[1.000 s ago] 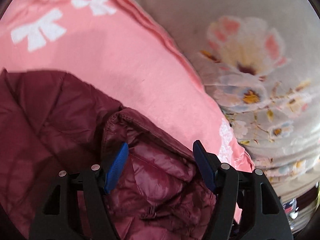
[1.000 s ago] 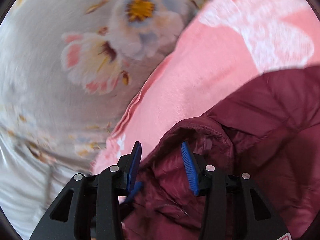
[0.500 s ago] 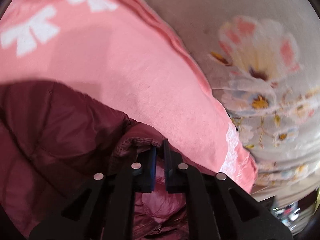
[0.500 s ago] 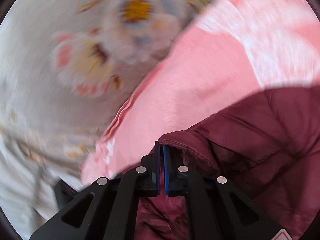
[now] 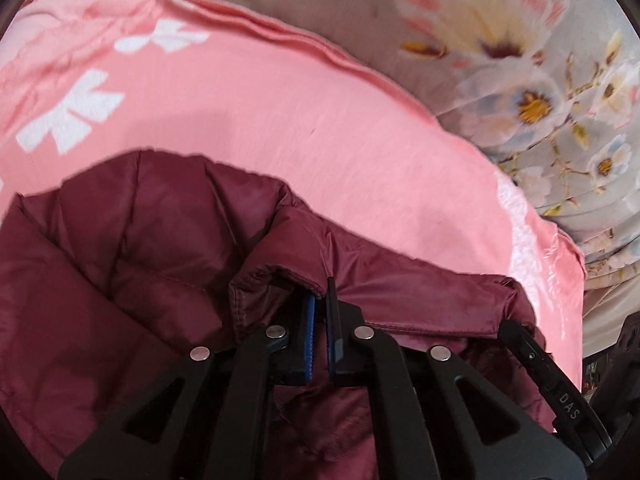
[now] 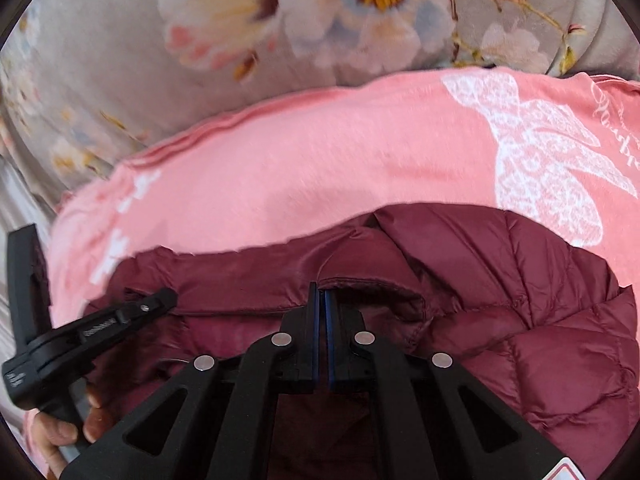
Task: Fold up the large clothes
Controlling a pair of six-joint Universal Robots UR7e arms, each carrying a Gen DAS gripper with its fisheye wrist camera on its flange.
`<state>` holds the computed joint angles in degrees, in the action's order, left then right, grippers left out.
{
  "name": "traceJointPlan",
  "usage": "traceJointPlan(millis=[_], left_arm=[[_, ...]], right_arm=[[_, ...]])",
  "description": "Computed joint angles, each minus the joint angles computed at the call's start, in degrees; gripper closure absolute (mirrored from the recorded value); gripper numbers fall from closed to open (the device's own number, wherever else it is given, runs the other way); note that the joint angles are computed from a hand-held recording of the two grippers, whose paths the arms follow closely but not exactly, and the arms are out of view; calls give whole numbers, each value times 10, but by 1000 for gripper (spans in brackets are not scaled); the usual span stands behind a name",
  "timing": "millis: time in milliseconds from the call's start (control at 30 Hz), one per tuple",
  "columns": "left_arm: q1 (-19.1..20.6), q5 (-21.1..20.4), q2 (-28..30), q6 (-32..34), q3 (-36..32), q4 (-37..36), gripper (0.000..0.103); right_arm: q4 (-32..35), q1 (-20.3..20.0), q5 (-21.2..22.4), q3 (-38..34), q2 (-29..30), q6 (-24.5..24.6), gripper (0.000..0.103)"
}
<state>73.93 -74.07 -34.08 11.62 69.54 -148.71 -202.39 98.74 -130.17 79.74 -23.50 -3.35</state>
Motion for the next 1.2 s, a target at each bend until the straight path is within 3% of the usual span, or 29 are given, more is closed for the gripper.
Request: traceJointPlan(millis=[200,400,500,600,733,833,900,1033,1200], left_arm=[[3,10,16,21,-8,-12,98],[0,23,22,49,3,-51,98],[-1,24,22,52,3,-54,98],[-1,17,5,50,18,-48,95],[-7,-1,-55,82,77,-65,79],[-24,-3,-80,88,99,-115,79],[-35,-7,-77,72,87,-124,79],[-53,63,-26,70,40,-123,79],[-37,118,13,57,16,-101,80]], right_arm=[[55,-9,-17,-21,11,24,101],[63,-7,-25,-26,14,24,102],[49,-3,-14,6,-2,36,100],[-17,16,-11,62,-21,13,95],[-124,51,-27,106,-38,-62,95],[-128,57,-31,71,-34,-89,97],[-85,46,-37,34,-25,-79,100],[-37,26,-68,-18,6,-72,102],[-8,8,-62,-22,14,-46,103]])
